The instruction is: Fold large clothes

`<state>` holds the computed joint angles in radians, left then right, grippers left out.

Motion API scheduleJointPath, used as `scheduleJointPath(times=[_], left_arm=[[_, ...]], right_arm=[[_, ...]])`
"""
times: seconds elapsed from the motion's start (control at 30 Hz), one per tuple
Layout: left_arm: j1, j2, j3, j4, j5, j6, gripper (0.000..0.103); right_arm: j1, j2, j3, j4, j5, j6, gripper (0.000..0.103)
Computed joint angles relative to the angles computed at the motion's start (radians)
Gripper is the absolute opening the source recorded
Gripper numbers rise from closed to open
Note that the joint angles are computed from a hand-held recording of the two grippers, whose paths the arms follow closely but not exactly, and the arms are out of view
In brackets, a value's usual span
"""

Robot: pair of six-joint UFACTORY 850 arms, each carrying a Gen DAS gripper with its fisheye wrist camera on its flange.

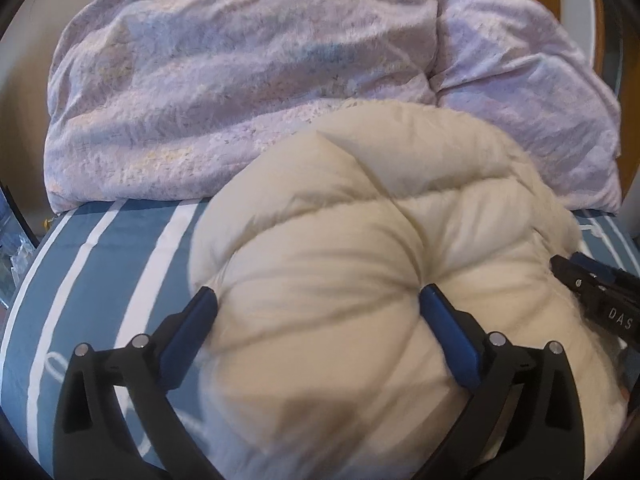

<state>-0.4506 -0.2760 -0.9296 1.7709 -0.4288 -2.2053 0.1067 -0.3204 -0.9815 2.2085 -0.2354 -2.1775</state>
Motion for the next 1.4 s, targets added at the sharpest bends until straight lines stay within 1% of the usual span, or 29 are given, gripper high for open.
scheduleJointPath(times=[0.03, 0.07, 0.13, 0.2, 0.27, 0.3, 0.37, 0.43, 0.53, 0.67, 0.7, 0.77, 0.87, 1.0, 1.07, 1.17, 1.3, 1.4], left_arm=[[-0.004, 0.022, 0.019, 0.002, 0.0, -0.005, 0.101], [-0.012, 0.059, 0.051, 0.012, -0.001, -0.019, 0.101], [-0.033, 0.128, 0.109, 0.02, -0.012, -0.041, 0.101], [-0.066, 0.203, 0.17, -0.003, -0.034, -0.037, 0.101], [-0.101, 0.255, 0.211, -0.055, -0.068, -0.007, 0.101], [-0.128, 0.288, 0.237, -0.1, -0.09, 0.019, 0.101], [-0.164, 0.328, 0.268, -0.159, -0.108, 0.047, 0.101], [-0.212, 0.369, 0.3, -0.244, -0.137, 0.082, 0.101], [-0.294, 0.419, 0.345, -0.332, -0.199, 0.08, 0.101], [-0.389, 0.473, 0.394, -0.393, -0.274, 0.039, 0.101], [-0.411, 0.481, 0.403, -0.403, -0.3, 0.03, 0.101], [-0.439, 0.498, 0.422, -0.412, -0.32, 0.009, 0.101], [-0.455, 0.522, 0.442, -0.433, -0.302, 0.002, 0.101], [-0.479, 0.538, 0.458, -0.483, -0.299, 0.018, 0.101], [-0.483, 0.558, 0.471, -0.5, -0.276, 0.019, 0.101], [-0.506, 0.585, 0.487, -0.515, -0.274, 0.008, 0.101], [-0.534, 0.624, 0.501, -0.53, -0.265, 0.004, 0.101], [-0.554, 0.635, 0.498, -0.54, -0.272, 0.014, 0.101]], right_arm=[[-0.009, 0.028, 0.025, 0.029, -0.006, -0.027, 0.084], [-0.028, 0.069, 0.064, 0.016, -0.041, -0.018, 0.084], [-0.053, 0.124, 0.111, -0.067, -0.052, 0.061, 0.086], [-0.073, 0.174, 0.152, -0.187, -0.051, 0.181, 0.098], [-0.085, 0.241, 0.21, -0.309, -0.054, 0.304, 0.099], [-0.085, 0.265, 0.232, -0.332, -0.052, 0.323, 0.101], [-0.077, 0.334, 0.291, -0.36, -0.029, 0.347, 0.102], [-0.074, 0.389, 0.339, -0.37, -0.031, 0.361, 0.102], [-0.075, 0.485, 0.416, -0.41, -0.051, 0.4, 0.102], [-0.064, 0.594, 0.498, -0.456, -0.03, 0.438, 0.102], [-0.067, 0.616, 0.514, -0.481, -0.036, 0.458, 0.102], [-0.07, 0.653, 0.54, -0.534, -0.043, 0.506, 0.102], [-0.075, 0.697, 0.568, -0.605, -0.05, 0.578, 0.102], [-0.097, 0.738, 0.594, -0.721, -0.095, 0.705, 0.102], [-0.101, 0.753, 0.602, -0.768, -0.113, 0.748, 0.102], [-0.092, 0.785, 0.62, -0.804, -0.114, 0.777, 0.102], [-0.096, 0.809, 0.632, -0.859, -0.147, 0.827, 0.102], [-0.1, 0.822, 0.638, -0.878, -0.154, 0.846, 0.102]])
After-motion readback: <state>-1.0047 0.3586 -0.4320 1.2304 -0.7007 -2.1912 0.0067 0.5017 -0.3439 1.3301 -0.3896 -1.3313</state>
